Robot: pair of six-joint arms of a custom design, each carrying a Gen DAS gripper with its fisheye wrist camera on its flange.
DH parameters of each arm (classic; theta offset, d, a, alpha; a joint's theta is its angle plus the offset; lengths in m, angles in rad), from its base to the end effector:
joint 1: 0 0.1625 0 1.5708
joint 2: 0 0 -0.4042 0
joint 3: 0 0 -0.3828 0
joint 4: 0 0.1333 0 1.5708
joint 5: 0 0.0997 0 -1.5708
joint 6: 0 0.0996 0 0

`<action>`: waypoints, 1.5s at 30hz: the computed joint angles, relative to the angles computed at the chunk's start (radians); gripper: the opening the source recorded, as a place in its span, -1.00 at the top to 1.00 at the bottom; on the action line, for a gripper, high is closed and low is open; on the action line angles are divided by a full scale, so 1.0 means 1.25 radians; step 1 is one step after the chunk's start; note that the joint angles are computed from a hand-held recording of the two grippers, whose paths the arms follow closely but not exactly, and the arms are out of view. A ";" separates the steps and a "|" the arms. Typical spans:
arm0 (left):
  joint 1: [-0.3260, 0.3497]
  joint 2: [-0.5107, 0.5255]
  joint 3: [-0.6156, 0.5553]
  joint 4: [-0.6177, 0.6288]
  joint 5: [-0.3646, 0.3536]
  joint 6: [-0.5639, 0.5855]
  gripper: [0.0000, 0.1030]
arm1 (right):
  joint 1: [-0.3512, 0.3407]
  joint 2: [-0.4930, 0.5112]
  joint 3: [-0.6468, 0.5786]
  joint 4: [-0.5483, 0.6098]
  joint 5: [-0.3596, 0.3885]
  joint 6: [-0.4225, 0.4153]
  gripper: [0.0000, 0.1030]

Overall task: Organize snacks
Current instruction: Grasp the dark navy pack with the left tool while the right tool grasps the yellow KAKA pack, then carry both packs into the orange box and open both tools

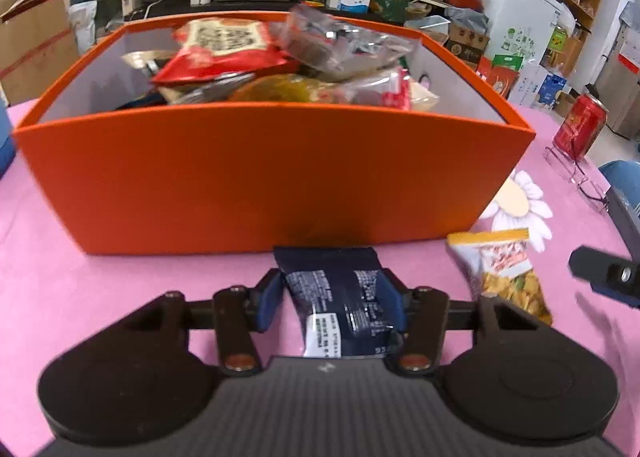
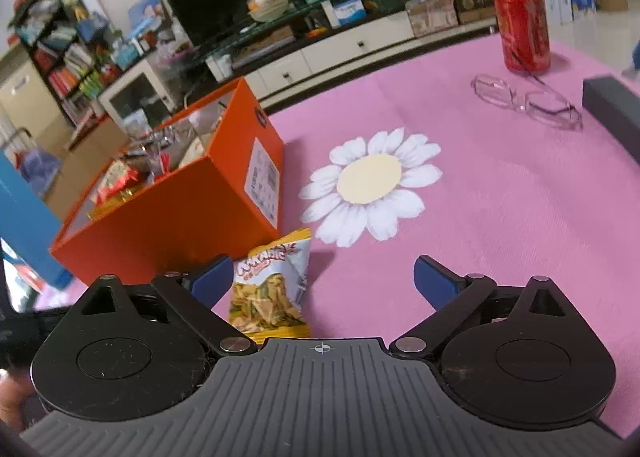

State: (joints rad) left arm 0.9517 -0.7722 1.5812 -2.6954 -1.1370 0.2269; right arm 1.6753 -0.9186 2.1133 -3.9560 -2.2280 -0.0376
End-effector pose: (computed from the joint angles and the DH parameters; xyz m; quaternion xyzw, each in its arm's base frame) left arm -0.2500 -0.6527 0.1126 0.3651 0.8933 -0.1919 0.1786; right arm 0.1238 -0.4859 0.1910 -0.1249 -0.7946 0.5394 0.2493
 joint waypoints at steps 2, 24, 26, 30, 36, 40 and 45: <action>0.006 -0.025 0.015 0.020 -0.003 0.006 -0.12 | -0.002 -0.002 0.002 0.005 0.005 0.010 -0.72; 0.008 -0.204 0.247 -0.067 0.052 0.112 -0.43 | 0.046 0.170 -0.190 0.078 -0.130 -0.235 -0.69; 0.011 -0.206 0.250 -0.076 0.047 0.123 -0.35 | 0.054 0.190 -0.210 0.060 -0.163 -0.282 -0.38; 0.018 -0.220 0.249 -0.061 0.037 0.123 -0.10 | 0.068 0.161 -0.167 0.087 -0.158 -0.285 0.23; 0.018 -0.244 0.262 -0.041 0.039 0.133 -0.13 | 0.098 0.132 -0.073 0.098 -0.135 -0.261 0.23; 0.015 -0.236 0.260 -0.057 0.069 0.127 -0.39 | 0.103 0.129 -0.066 0.114 -0.124 -0.246 0.03; 0.014 -0.227 0.255 -0.061 0.070 0.121 -0.39 | 0.102 0.116 -0.062 0.120 -0.100 -0.205 -0.24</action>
